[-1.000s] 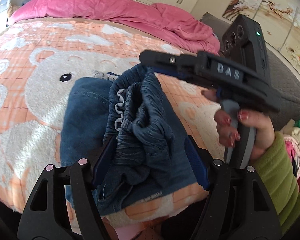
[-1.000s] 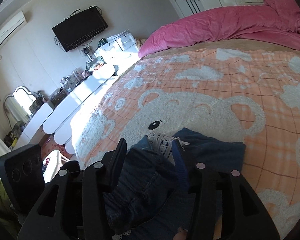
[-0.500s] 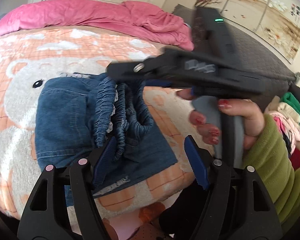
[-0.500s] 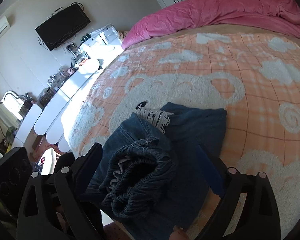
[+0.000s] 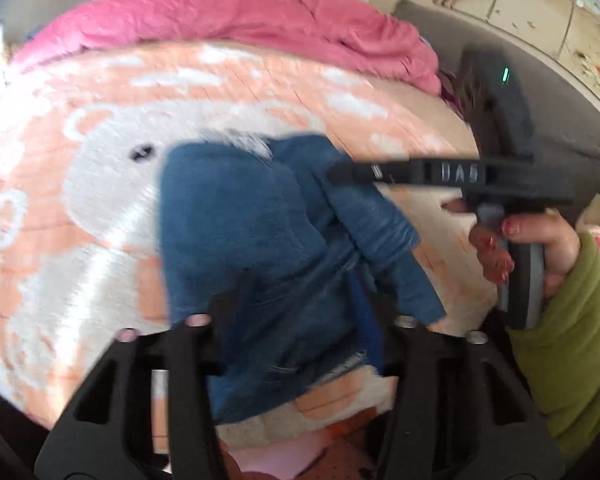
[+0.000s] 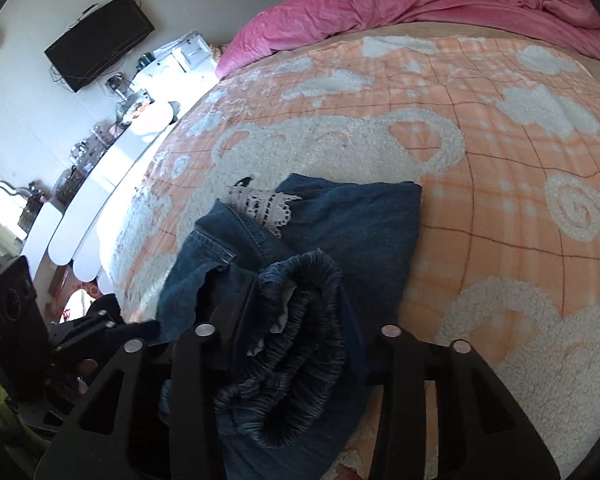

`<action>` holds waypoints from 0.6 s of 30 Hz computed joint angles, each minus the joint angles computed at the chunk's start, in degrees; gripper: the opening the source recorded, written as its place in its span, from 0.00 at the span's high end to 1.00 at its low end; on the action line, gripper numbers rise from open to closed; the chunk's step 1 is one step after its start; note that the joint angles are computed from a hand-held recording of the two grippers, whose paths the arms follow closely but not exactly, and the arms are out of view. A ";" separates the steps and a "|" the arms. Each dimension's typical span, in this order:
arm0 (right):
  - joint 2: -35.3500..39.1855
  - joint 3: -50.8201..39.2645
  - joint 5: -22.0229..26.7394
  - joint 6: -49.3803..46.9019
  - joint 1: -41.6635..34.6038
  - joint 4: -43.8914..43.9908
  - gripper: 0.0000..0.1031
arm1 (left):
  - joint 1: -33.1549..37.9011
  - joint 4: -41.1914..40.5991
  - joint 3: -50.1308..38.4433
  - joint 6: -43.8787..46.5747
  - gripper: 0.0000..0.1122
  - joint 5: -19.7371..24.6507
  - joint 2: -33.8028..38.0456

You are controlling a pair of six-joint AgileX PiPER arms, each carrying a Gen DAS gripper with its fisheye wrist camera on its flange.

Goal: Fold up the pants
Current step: 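Release the waistband and smooth the folded bundle with both grippers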

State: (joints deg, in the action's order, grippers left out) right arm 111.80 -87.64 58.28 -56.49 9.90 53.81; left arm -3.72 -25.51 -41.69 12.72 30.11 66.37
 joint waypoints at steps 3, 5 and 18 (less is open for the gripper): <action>-2.48 2.87 -0.08 -7.12 -0.35 7.14 0.70 | -4.35 9.01 1.44 -8.26 0.71 -2.93 -0.77; -3.03 3.50 -1.38 -8.17 -0.15 8.73 0.69 | -5.79 13.20 2.13 -12.10 0.71 -4.24 -0.73; -8.23 9.61 -12.56 -8.39 -2.23 6.94 0.43 | -5.30 13.95 1.11 -14.44 0.55 -0.67 -2.46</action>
